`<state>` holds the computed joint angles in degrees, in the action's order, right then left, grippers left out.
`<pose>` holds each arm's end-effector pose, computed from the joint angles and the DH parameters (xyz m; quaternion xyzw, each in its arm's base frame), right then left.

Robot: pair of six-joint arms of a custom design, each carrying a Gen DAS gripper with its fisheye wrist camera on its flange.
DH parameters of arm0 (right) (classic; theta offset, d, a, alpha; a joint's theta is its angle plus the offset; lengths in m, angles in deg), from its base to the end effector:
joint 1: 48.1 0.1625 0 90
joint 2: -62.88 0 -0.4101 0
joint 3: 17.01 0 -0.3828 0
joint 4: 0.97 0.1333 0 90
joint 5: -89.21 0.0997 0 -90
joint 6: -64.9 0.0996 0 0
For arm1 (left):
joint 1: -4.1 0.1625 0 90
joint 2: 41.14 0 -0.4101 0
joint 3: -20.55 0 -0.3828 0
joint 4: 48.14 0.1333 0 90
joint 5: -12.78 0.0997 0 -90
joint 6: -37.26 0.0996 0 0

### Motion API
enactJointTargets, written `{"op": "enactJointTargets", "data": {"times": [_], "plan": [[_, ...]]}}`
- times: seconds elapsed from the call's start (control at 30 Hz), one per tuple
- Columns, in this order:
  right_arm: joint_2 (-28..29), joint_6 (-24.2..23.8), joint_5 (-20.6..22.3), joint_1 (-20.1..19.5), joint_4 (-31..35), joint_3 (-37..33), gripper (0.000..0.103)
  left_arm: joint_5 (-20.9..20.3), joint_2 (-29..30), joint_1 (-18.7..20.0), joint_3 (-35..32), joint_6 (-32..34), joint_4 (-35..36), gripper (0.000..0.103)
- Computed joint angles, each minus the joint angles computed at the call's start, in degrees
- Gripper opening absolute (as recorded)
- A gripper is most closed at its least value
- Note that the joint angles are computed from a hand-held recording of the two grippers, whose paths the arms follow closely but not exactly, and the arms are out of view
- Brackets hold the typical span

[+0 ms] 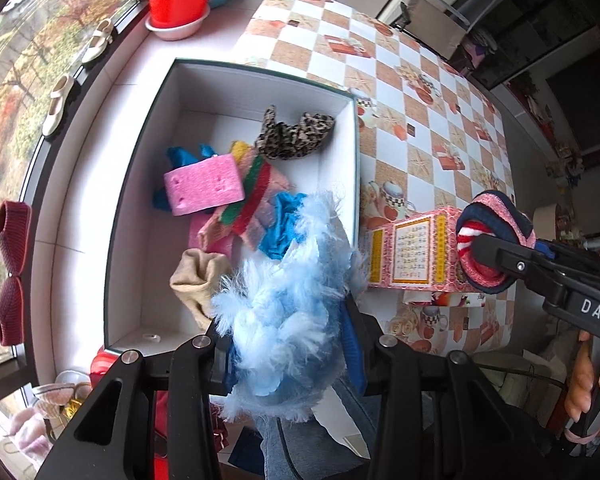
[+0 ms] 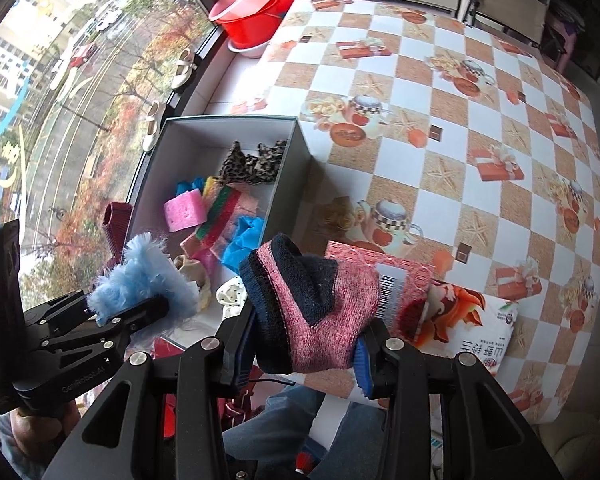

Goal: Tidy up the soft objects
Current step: 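Carry the fluffy item and sock over the white box with both tools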

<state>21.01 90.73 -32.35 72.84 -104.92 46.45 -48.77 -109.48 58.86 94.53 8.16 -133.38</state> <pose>0.4546 -0.6006 0.1980 0.0609 -0.9584 0.0726 0.2692 -0.2070 -0.6062 0.4019 0.0739 0.9628 -0.0559 0.2539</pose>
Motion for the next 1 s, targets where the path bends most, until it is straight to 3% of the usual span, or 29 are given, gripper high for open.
{"op": "enactJointTargets", "data": {"times": [0.7, 1.0], "plan": [[12.61, -7.87, 4.26, 1.76, 7.39, -15.01, 0.042, 2.01, -2.90, 3.14, 1.38, -5.07, 2.28, 0.044], [14.20, -7.74, 4.90, 1.57, 8.32, -16.34, 0.042, 1.84, -2.09, 3.75, 1.27, -5.22, 3.03, 0.044]]}}
